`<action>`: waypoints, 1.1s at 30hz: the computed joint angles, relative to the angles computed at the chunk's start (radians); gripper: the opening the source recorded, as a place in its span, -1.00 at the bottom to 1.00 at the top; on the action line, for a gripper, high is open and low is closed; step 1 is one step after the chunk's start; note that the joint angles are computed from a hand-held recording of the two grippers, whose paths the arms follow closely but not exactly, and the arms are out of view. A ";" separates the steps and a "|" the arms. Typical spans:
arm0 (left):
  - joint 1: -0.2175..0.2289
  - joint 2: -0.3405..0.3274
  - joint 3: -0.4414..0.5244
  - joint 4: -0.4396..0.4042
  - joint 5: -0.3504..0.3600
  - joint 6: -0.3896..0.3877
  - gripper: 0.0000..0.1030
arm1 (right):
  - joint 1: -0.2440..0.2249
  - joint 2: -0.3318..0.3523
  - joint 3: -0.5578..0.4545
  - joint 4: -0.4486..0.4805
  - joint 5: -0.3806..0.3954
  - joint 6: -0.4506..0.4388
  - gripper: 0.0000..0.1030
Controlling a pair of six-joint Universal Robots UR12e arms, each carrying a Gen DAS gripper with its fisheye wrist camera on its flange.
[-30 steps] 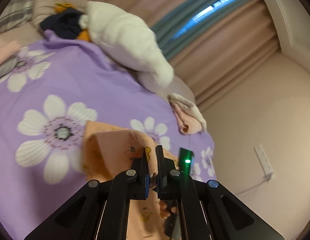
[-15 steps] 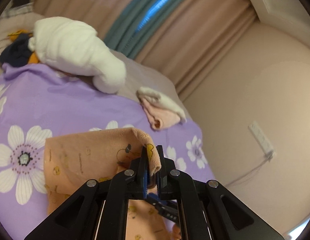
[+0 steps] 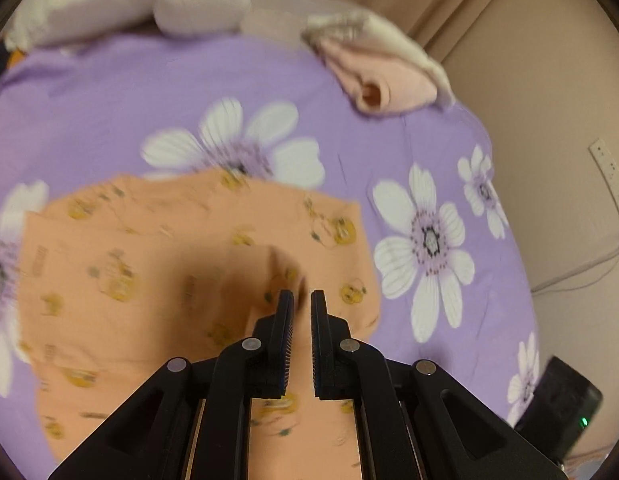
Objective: Fold small clothes
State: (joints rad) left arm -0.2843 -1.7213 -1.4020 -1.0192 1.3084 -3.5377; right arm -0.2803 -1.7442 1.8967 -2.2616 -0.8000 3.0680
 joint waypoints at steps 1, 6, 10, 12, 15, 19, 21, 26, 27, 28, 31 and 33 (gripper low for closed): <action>-0.006 -0.019 0.022 -0.041 -0.013 0.003 -0.69 | -0.008 -0.003 0.005 -0.004 0.000 0.006 -0.10; -0.025 -0.036 0.039 -0.044 -0.004 -0.011 0.42 | -0.044 -0.011 0.018 -0.019 -0.001 0.035 -0.09; 0.004 0.005 -0.012 0.017 -0.033 -0.016 0.42 | -0.051 -0.003 0.016 -0.011 0.004 0.042 -0.09; 0.026 0.034 -0.052 0.055 -0.029 -0.024 0.42 | -0.045 0.008 0.007 -0.008 0.002 0.045 -0.09; 0.060 0.077 -0.112 0.092 0.011 -0.032 0.42 | -0.018 0.034 -0.010 -0.043 0.009 0.059 -0.09; 0.115 0.125 -0.185 0.125 0.030 -0.052 0.42 | 0.033 0.088 -0.048 -0.144 0.011 0.107 -0.37; 0.140 0.143 -0.222 0.157 0.025 -0.059 0.42 | 0.064 0.121 -0.083 -0.136 0.008 0.101 -0.41; 0.184 0.174 -0.299 0.184 0.014 -0.052 0.42 | 0.133 0.159 -0.141 0.016 -0.149 0.008 -0.55; 0.192 0.180 -0.314 0.178 0.013 -0.050 0.42 | 0.140 0.154 -0.137 0.046 -0.197 -0.026 -0.55; 0.197 0.183 -0.325 0.168 0.017 -0.053 0.42 | 0.140 0.148 -0.129 0.053 -0.223 -0.045 -0.56; 0.219 0.197 -0.364 0.176 -0.024 -0.069 0.42 | 0.128 0.135 -0.108 0.062 -0.280 -0.087 -0.81; 0.228 0.218 -0.388 0.214 -0.053 -0.091 0.42 | 0.108 0.129 -0.107 0.077 -0.255 -0.069 -0.72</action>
